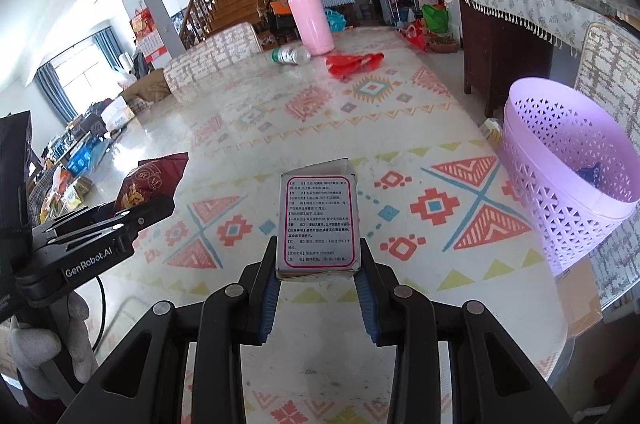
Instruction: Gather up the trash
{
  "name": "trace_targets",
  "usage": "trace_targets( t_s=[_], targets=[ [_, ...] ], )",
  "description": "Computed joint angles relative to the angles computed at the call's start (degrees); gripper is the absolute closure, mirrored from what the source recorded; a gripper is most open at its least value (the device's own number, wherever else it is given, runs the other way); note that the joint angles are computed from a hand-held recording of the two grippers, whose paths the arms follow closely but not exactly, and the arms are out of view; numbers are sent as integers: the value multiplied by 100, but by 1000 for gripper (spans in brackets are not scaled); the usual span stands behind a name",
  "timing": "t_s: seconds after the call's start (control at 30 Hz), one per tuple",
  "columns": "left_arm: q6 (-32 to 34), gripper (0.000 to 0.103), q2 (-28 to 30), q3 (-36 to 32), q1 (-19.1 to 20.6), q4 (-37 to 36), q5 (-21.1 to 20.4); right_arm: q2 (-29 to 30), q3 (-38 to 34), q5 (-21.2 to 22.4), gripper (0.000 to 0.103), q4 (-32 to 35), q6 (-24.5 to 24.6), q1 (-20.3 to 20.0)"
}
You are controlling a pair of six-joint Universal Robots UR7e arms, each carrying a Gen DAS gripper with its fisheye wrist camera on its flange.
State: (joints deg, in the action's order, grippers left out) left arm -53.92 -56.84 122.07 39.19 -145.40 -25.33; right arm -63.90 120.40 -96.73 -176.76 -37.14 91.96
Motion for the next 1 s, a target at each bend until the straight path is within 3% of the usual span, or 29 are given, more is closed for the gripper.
trace_targets(
  t_s=[0.27,0.4,0.57,0.93,1.0],
  targets=[
    [130,59,-59,117,251,-560,-397,75,-94,-54,65,145,109,-70],
    [244,56,-40,113,287,-697,-394,108,-128,-63,64,190,137,-92],
    [655,45,51,42,396,-949,-480,176,-208,-66,62,269,204,-108],
    [1049,45,196,-122,633,-1135,-514,216,-201,-102,62,208,104,-92],
    [1191,57,213,-107,618,-1236,-533,221,-188,-102,65,173,53,-87]
  ],
)
